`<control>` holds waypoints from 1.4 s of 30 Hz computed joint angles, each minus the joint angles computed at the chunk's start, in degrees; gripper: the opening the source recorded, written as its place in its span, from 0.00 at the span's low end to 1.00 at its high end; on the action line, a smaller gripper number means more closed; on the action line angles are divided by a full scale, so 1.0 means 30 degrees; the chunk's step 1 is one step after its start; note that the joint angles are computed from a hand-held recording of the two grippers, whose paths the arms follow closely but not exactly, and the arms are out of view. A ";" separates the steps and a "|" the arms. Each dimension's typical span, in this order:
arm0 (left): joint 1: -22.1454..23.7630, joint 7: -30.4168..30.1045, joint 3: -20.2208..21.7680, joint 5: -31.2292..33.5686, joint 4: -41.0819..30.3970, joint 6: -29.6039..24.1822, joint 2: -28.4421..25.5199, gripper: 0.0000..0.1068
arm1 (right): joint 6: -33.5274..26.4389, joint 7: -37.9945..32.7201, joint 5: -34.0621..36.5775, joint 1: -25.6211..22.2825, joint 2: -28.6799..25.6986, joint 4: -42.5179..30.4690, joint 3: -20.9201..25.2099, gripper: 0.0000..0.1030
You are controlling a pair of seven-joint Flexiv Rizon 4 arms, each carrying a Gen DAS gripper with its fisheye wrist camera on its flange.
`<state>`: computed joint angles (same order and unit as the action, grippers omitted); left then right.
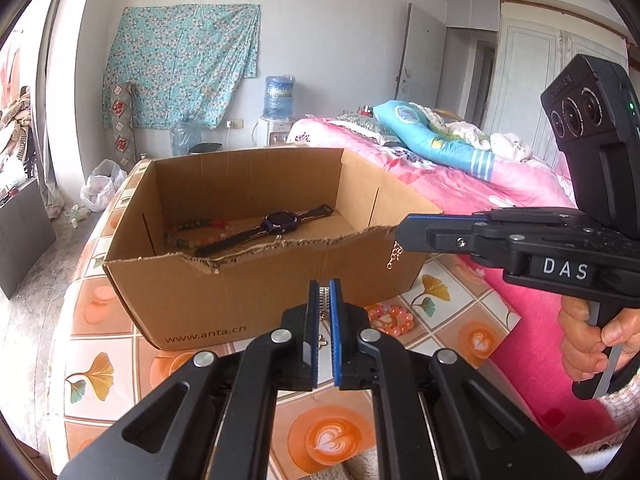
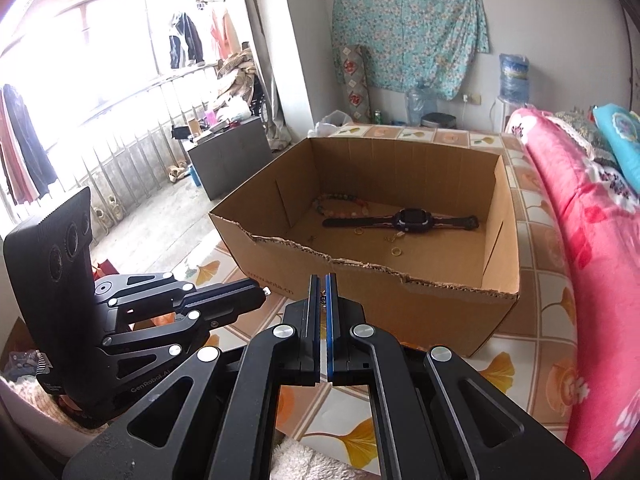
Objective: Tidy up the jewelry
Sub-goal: 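Lift the spring charm and carry it toward the box with the left gripper, then lower the spring charm into the box and open the left gripper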
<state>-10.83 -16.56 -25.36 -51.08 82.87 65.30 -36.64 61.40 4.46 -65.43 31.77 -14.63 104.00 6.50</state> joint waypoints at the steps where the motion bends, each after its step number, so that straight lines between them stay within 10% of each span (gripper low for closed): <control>1: 0.0078 0.0077 -0.0113 -0.0180 0.0028 0.0052 0.0077 0.04 | -0.0062 -0.0059 0.0027 0.0005 0.0037 -0.0036 0.0009 0.00; 22: -0.0246 0.2552 -0.0323 -0.3827 -0.0713 -0.0705 0.0738 0.04 | -0.2970 -0.0486 -0.0166 0.0216 0.0463 -0.1511 0.0170 0.00; 42: -0.0707 -0.1320 0.0650 -0.0382 -0.5644 -0.3402 -0.1881 0.04 | -0.2073 0.0613 -0.0336 -0.0653 0.0070 -0.2006 -0.0407 0.00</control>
<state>-12.95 -20.52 -23.41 -52.22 65.94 55.09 -42.29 55.18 6.30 -66.44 29.81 -14.42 97.98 5.28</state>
